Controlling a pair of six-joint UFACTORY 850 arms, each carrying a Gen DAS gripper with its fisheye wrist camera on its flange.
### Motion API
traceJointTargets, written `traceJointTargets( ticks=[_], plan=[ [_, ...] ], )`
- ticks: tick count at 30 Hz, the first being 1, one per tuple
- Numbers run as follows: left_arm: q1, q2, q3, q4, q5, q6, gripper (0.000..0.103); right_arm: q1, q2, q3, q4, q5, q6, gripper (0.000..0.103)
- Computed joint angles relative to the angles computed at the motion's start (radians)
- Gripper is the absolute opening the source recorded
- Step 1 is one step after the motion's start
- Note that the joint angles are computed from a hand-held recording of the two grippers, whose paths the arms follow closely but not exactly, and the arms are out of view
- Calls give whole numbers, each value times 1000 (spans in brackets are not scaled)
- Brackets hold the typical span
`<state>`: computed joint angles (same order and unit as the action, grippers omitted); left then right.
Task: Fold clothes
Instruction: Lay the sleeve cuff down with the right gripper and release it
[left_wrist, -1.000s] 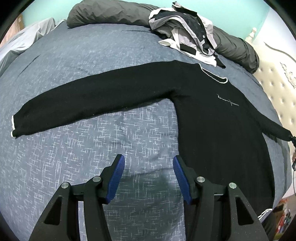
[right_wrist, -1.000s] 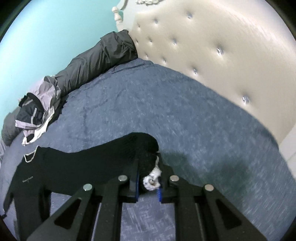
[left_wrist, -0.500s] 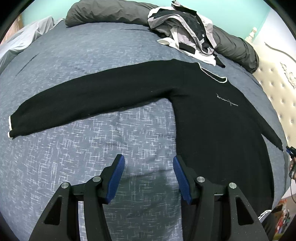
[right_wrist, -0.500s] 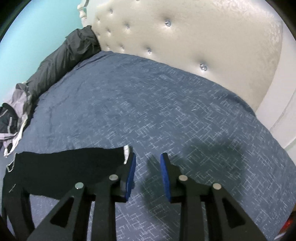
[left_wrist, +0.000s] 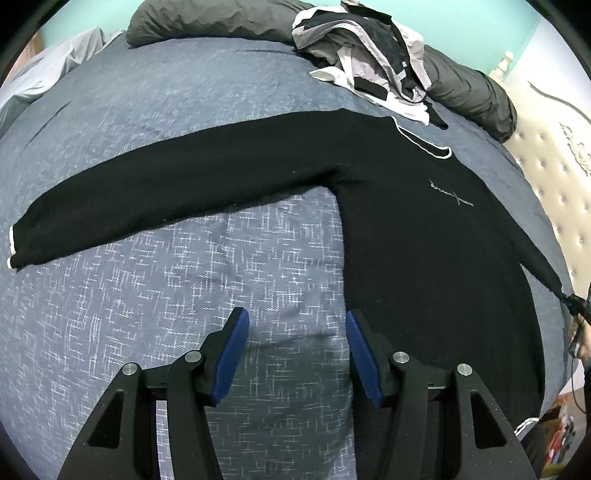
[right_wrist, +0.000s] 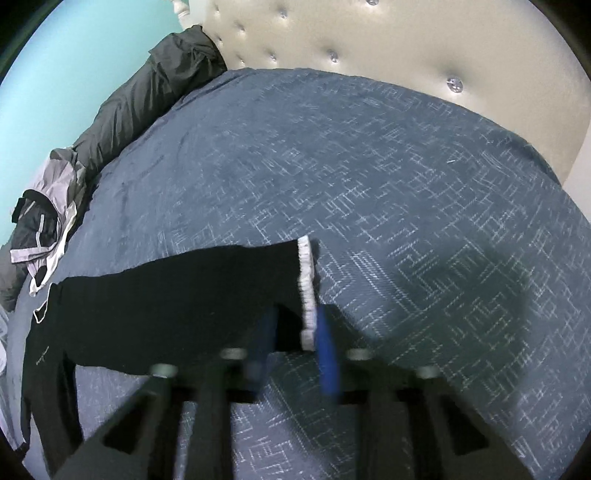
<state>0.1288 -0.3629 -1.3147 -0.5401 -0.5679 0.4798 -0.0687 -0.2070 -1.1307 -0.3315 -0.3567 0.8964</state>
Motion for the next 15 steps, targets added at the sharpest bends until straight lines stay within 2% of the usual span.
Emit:
traceJointTargets(
  ticks=[1,2,6,9,12,15],
  plan=[
    [1,0,1,-1,0,1,59,2,2,-1,-44,-9,41,5],
    [2,0,3,-2,-1,2,59,4,3,-3,-88,-19,82,3],
    [7,3,13,-8,-3,7,59,23,11,-12,-311,-88,287,0],
    [13,9,20,-24,-9,17,59,14,25,-8,-324,-117,322,0],
    [18,19,27,-49,-36,33,59,15,60,22,-279,-62,282,0],
    [22,39,42,-72,-70,58,59,45,95,47,-230,-21,248,1]
  ],
)
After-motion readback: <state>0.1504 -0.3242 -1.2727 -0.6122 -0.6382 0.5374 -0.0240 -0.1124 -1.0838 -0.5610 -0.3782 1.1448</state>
